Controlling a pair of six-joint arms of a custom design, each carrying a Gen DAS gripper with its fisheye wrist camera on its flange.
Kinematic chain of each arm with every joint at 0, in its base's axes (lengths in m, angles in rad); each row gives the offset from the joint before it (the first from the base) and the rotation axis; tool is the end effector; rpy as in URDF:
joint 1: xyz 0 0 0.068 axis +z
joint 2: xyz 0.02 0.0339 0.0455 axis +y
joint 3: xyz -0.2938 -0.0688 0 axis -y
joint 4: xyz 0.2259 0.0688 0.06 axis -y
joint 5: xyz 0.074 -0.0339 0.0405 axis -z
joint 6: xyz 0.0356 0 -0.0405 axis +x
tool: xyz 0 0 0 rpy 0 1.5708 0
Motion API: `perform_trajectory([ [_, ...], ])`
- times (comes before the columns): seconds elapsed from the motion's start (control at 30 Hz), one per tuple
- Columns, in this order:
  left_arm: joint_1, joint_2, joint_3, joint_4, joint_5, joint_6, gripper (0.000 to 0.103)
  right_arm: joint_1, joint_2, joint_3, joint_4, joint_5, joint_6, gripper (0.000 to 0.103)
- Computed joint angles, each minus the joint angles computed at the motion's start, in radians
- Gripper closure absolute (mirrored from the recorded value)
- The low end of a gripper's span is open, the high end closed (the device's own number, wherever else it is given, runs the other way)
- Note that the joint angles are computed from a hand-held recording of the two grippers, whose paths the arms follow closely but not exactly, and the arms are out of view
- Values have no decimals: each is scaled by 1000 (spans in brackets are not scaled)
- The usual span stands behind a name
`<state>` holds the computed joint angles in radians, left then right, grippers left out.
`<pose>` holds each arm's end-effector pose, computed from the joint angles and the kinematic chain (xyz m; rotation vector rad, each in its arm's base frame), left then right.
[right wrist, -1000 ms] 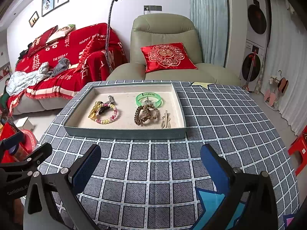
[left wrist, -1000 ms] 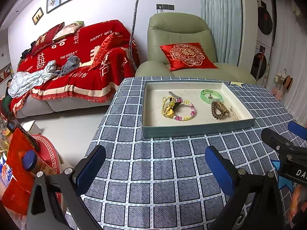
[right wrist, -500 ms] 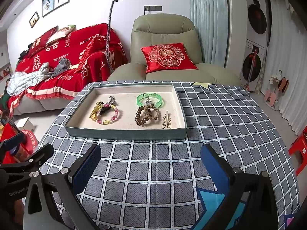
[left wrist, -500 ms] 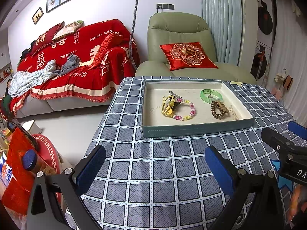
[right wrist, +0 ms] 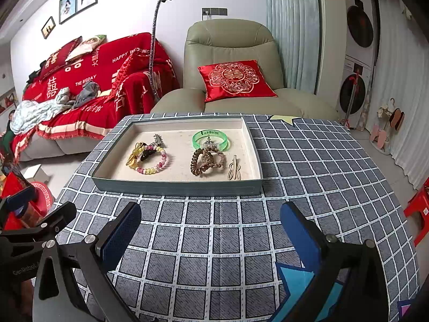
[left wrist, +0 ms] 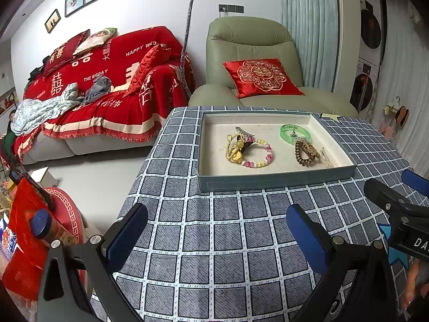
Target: Organize jewelry
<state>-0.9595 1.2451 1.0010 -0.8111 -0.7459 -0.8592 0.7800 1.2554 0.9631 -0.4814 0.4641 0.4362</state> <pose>0.1398 -0.1573 0.3084 -0.1192 2.2619 0.0727 0.1805 0.1562 0.3112 -0.1633 2.2419 0.1043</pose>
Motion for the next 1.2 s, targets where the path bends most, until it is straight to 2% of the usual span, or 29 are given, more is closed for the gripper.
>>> perform_trajectory([
  [1.2, 0, 5, 4, 0, 2, 2, 0, 15, 6, 12, -5, 7, 10, 0],
])
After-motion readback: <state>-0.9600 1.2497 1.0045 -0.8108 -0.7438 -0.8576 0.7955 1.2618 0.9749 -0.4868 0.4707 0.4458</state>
